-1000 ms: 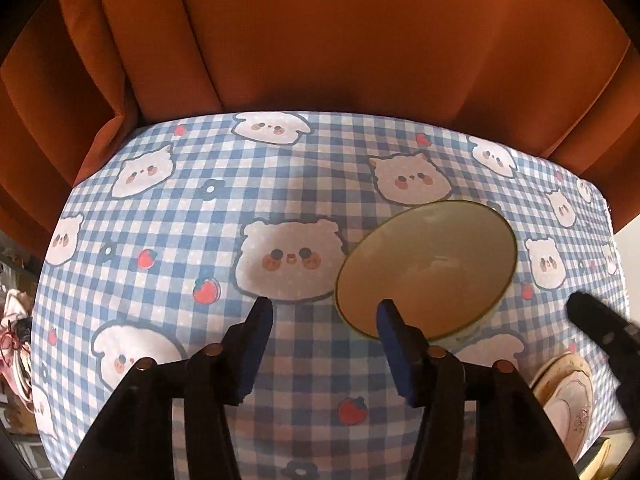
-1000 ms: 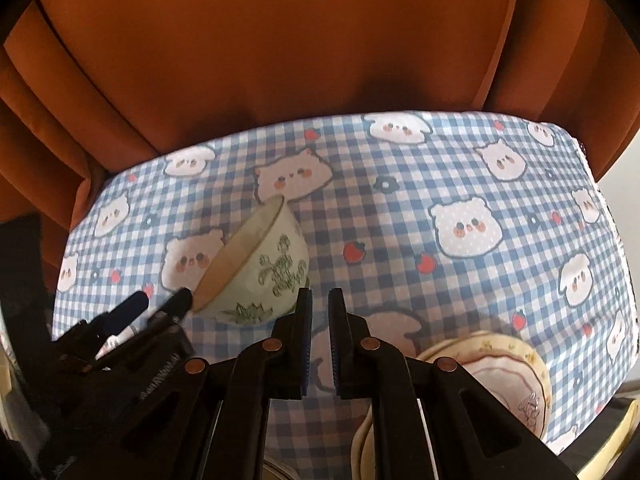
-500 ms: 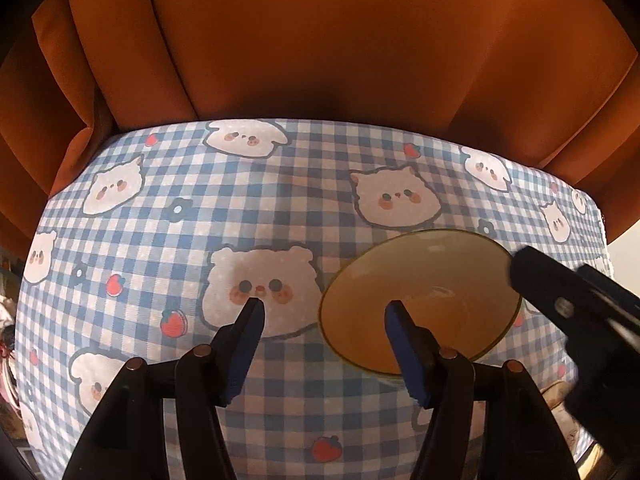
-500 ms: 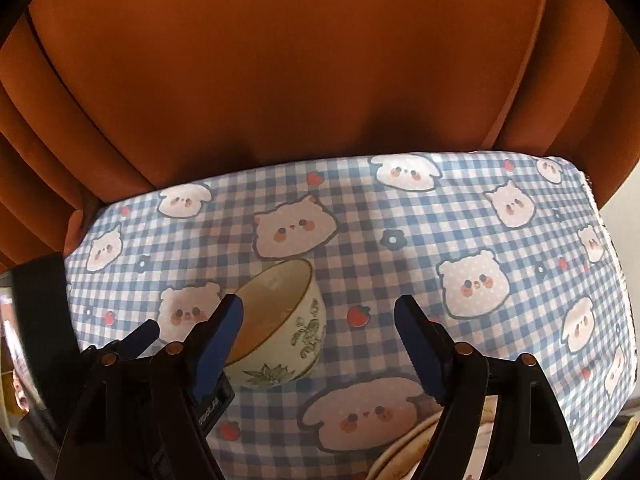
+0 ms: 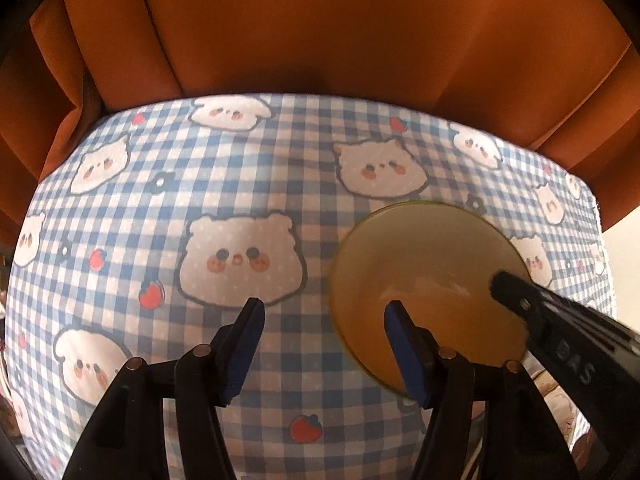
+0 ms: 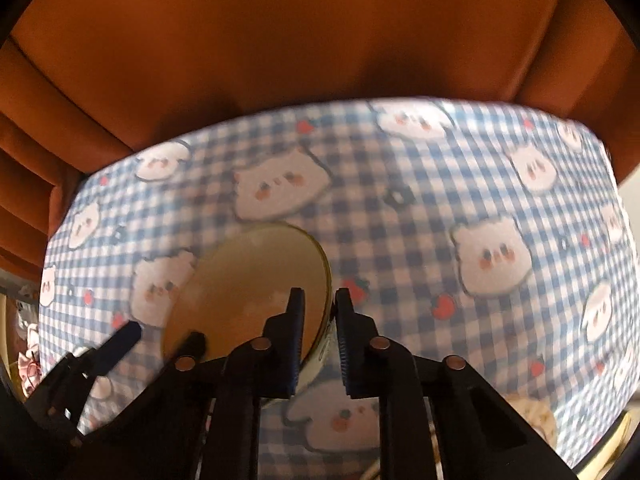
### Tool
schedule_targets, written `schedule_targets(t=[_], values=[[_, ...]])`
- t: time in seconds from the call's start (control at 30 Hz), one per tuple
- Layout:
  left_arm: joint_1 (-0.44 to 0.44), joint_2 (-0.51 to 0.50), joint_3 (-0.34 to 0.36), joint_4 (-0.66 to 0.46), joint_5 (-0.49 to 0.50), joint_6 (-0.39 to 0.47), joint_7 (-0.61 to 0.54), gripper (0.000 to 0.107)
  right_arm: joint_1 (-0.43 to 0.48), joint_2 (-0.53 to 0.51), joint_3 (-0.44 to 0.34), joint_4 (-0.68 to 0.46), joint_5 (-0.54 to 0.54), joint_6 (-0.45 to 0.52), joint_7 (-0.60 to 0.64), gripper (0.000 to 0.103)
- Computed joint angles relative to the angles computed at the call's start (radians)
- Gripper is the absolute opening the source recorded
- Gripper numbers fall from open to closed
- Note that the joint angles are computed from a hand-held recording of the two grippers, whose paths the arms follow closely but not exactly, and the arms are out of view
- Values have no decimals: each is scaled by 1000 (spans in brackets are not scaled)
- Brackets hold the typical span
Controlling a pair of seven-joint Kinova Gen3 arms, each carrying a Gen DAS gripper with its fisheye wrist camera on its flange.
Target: Organize plates and bowls
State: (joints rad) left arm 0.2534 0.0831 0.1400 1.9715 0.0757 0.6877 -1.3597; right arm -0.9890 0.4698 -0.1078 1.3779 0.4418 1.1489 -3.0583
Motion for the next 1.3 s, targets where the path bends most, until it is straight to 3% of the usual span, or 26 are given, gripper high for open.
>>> schedule_targets(t=[0.17,0.3,0.4,0.83,1.3], values=[[37,8,15,19,-44,-21,30,58,-17,-32,-5,90,11,-50,-76,15],[71,23,23,24,-91,-22,81,40,-24,-39,-14,111,29,-60,-98,15],[84,36,26,17,-98,-16,93,33,-7,-46,-23,139,12,-91,-106,15],[118,91,15,-40,-138,41,150,23,21,-40,-16,162,7,-153,-88,16],[150,102,9,-61,-204,69,244,23,28,-56,-15,177,4,-171,-85,16]])
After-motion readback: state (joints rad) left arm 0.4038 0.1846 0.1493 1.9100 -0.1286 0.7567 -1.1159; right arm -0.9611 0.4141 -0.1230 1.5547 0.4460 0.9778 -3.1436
